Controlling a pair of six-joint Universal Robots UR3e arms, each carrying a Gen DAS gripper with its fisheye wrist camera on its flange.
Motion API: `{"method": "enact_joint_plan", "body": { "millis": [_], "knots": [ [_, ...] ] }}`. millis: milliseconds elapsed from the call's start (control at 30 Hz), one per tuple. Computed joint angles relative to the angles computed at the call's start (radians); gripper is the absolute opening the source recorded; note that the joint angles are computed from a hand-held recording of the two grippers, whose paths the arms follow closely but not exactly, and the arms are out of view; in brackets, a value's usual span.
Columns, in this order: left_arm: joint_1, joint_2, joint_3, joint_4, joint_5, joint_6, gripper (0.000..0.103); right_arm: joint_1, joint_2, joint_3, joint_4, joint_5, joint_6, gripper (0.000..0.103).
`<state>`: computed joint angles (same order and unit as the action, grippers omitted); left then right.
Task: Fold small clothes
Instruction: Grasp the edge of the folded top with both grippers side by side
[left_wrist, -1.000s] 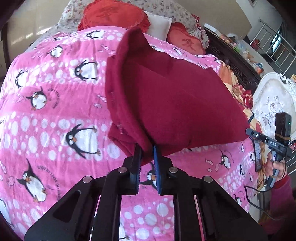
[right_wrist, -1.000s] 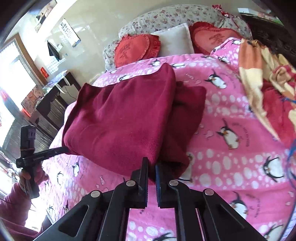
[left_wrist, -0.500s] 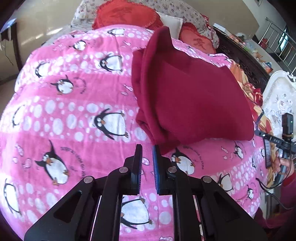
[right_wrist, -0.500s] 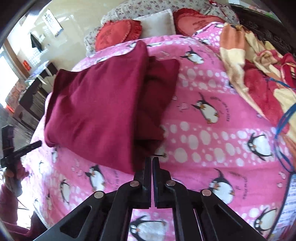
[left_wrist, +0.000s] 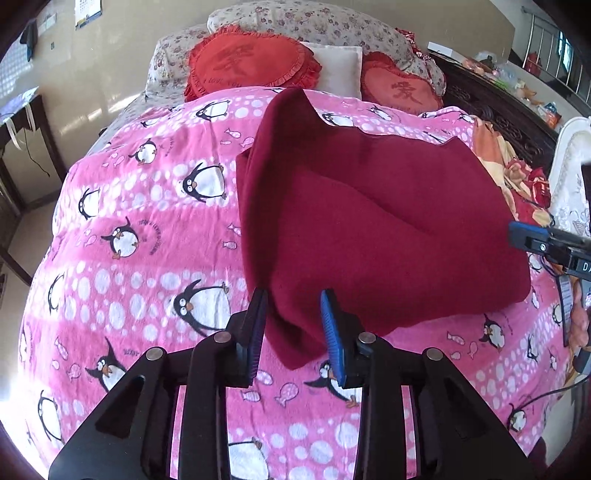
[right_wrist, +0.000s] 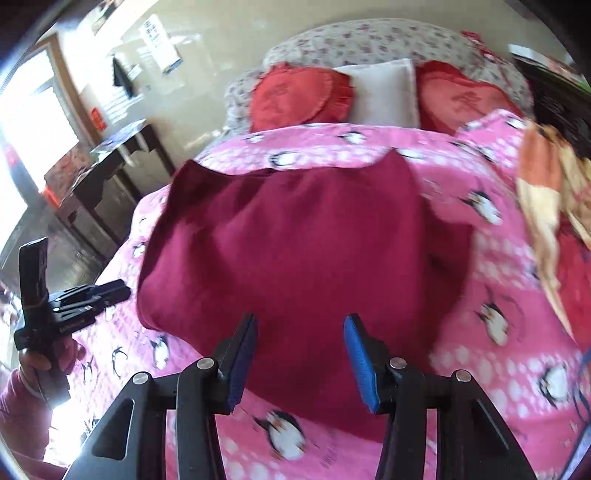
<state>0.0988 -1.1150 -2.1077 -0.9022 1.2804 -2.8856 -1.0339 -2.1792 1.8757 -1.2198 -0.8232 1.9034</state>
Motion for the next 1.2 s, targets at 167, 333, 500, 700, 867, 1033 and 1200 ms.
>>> {"method": "enact_joint_plan", "body": {
  "millis": [167,333,500,700,867,1033,1200],
  "knots": [
    [-0.019,-0.066,-0.003,0.053,0.018,-0.030,0.029,0.351,0.147,0.038,-0.457,-0.012,0.337,0.047],
    [-0.003,-0.106,-0.011,0.076,-0.004,-0.037,0.029,0.593,0.371,-0.039,-0.757,-0.054,0.573,0.047],
    [0.016,-0.130,-0.020,0.090,-0.034,-0.036,0.029,0.758,0.570,-0.185,-0.920,-0.099,0.715,0.047],
    [0.060,-0.121,-0.056,0.101,-0.093,-0.034,0.031,0.912,0.808,-0.412,-1.006,-0.182,0.829,0.047],
    [0.097,-0.102,-0.085,0.096,-0.138,-0.009,0.032,0.994,1.009,-0.603,-1.016,-0.275,0.904,0.047],
    [0.150,-0.093,-0.113,0.095,-0.196,0.008,0.033,1.029,1.146,-0.707,-1.030,-0.314,0.959,0.048],
    [0.184,-0.084,-0.120,0.064,-0.228,0.029,0.034,1.082,1.169,-0.763,-0.963,-0.353,0.841,0.092]
  ]
}}
